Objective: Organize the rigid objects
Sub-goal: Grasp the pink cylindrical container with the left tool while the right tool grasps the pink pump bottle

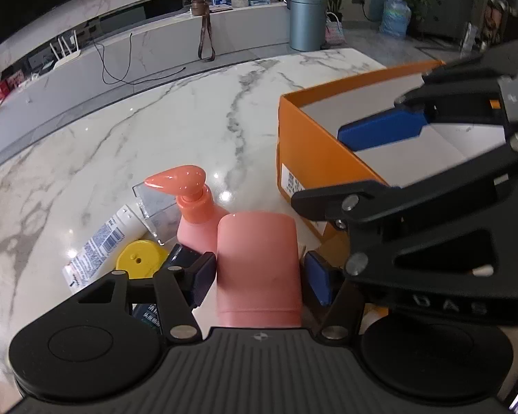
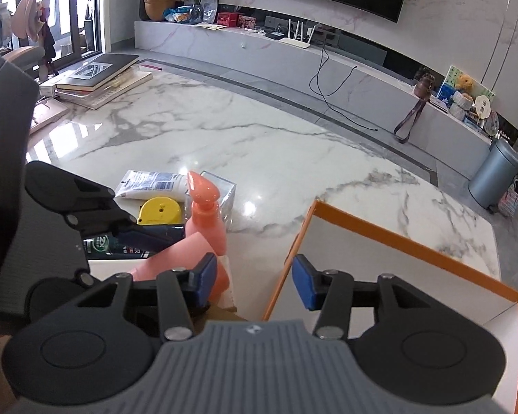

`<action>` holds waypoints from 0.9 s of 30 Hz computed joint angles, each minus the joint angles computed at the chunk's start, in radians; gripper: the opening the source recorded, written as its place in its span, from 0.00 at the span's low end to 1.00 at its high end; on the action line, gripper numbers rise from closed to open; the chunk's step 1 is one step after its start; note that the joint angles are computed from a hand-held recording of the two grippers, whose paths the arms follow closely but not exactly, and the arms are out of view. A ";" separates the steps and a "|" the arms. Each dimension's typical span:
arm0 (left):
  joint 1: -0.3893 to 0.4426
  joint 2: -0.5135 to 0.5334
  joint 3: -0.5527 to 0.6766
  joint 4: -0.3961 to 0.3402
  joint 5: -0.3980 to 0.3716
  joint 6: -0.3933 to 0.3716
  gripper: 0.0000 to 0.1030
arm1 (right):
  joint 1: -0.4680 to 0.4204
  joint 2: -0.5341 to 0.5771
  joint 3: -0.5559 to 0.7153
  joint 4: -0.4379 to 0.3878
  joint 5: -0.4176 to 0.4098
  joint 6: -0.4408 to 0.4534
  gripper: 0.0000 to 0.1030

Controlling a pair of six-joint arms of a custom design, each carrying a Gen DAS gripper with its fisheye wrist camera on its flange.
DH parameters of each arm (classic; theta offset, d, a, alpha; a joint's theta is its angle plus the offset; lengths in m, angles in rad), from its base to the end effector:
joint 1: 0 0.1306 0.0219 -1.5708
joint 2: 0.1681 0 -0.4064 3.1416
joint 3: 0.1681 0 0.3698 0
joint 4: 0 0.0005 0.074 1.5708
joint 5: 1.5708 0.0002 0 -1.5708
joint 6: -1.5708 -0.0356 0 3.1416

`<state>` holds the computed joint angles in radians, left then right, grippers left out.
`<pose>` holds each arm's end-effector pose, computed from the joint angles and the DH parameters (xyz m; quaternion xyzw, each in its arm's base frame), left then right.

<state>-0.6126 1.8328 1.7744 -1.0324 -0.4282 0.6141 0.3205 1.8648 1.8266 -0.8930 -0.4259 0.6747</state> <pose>0.5069 -0.3388 0.3839 -0.0512 0.9491 0.0351 0.3087 0.5991 0.2138 0.3947 -0.5013 0.7836 0.1433 0.3378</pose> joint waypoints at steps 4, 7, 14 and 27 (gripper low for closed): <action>0.009 -0.019 -0.028 0.027 0.027 0.032 0.67 | 0.001 -0.006 -0.007 0.021 -0.005 0.007 0.47; 0.010 -0.023 -0.028 0.010 0.022 0.051 0.68 | 0.004 -0.011 -0.011 0.023 -0.008 0.030 0.46; 0.018 -0.016 -0.034 0.017 0.051 0.054 0.60 | 0.008 -0.014 -0.012 0.014 -0.022 0.052 0.46; 0.027 -0.106 -0.111 -0.040 -0.071 0.287 0.60 | 0.050 0.080 0.136 -0.105 -0.067 -0.006 0.43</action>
<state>-0.5858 1.7273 1.6633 -1.0722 -0.4991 0.9012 0.3705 1.9447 1.9622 -0.9984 -0.4929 0.6682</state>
